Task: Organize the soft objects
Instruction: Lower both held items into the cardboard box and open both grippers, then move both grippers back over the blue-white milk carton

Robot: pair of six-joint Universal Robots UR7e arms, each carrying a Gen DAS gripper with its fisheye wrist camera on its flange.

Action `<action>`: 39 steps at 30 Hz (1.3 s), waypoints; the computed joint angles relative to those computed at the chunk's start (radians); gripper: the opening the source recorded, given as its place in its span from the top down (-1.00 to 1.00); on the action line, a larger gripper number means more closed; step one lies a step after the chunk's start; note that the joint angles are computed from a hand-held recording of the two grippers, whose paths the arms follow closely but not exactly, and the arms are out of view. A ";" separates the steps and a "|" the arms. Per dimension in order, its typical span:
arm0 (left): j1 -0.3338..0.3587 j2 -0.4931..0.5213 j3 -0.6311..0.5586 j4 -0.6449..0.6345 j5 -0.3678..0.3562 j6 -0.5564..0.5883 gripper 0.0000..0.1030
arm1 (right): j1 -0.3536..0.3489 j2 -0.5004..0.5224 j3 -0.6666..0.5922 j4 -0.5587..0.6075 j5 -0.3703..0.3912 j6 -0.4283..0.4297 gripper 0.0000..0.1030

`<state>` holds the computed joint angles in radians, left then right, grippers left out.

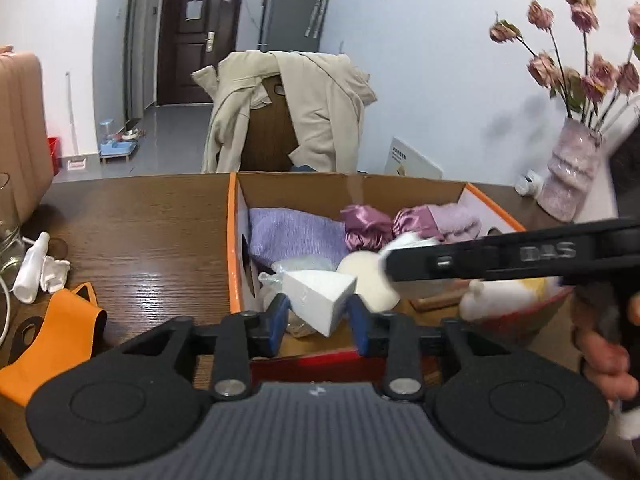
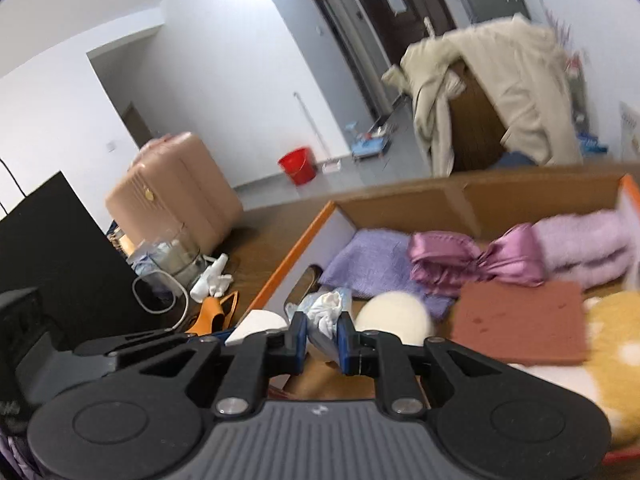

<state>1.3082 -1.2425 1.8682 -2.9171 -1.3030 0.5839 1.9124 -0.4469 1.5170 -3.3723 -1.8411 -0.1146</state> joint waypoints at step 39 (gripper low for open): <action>-0.172 -0.823 0.671 -0.147 0.097 -0.007 -0.75 | 0.372 -0.029 0.569 -0.841 -0.426 -0.309 -0.68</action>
